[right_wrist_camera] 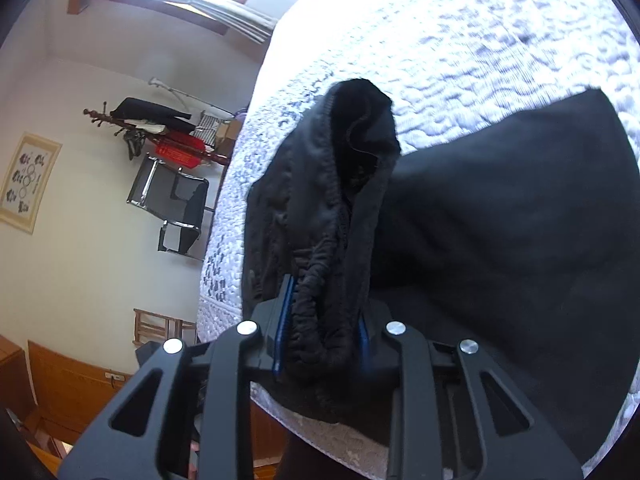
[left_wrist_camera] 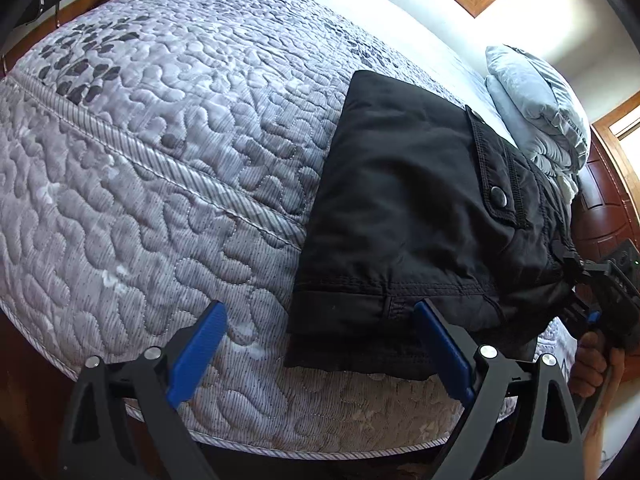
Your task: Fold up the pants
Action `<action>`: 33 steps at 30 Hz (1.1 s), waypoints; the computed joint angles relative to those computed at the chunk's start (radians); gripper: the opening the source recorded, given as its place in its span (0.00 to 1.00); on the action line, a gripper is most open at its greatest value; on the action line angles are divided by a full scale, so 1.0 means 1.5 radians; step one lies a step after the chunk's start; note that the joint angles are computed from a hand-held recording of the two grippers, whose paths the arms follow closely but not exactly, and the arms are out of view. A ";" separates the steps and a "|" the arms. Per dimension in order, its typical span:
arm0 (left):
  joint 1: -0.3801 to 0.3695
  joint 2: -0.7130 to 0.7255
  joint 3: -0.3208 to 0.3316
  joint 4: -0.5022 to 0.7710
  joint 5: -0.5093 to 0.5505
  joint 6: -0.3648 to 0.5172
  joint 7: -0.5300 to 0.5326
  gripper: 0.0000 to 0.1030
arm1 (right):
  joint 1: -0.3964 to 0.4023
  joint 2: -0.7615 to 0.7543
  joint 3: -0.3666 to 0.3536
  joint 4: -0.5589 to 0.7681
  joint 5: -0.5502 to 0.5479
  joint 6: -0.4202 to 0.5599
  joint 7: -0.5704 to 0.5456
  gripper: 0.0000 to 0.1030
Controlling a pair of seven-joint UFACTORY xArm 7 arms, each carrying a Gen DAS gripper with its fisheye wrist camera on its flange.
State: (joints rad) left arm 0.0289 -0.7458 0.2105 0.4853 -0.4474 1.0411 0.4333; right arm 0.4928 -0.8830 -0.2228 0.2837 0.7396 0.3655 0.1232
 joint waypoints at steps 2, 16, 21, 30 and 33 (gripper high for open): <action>0.004 -0.002 0.002 0.003 0.001 0.004 -0.002 0.92 | -0.005 -0.008 0.012 0.008 -0.008 0.010 0.009 0.24; 0.011 -0.030 0.017 0.027 -0.004 0.036 0.000 0.92 | -0.099 -0.118 0.037 0.040 -0.107 0.117 0.057 0.23; 0.001 -0.039 0.009 0.028 -0.005 0.045 0.006 0.92 | -0.154 -0.174 0.039 0.024 -0.139 0.167 0.084 0.23; -0.025 -0.055 -0.016 0.026 -0.003 0.047 -0.011 0.92 | -0.252 -0.261 0.002 -0.043 -0.173 0.243 0.103 0.23; -0.032 -0.057 -0.020 0.026 0.001 0.047 -0.015 0.92 | -0.279 -0.275 -0.017 -0.079 -0.165 0.250 0.107 0.23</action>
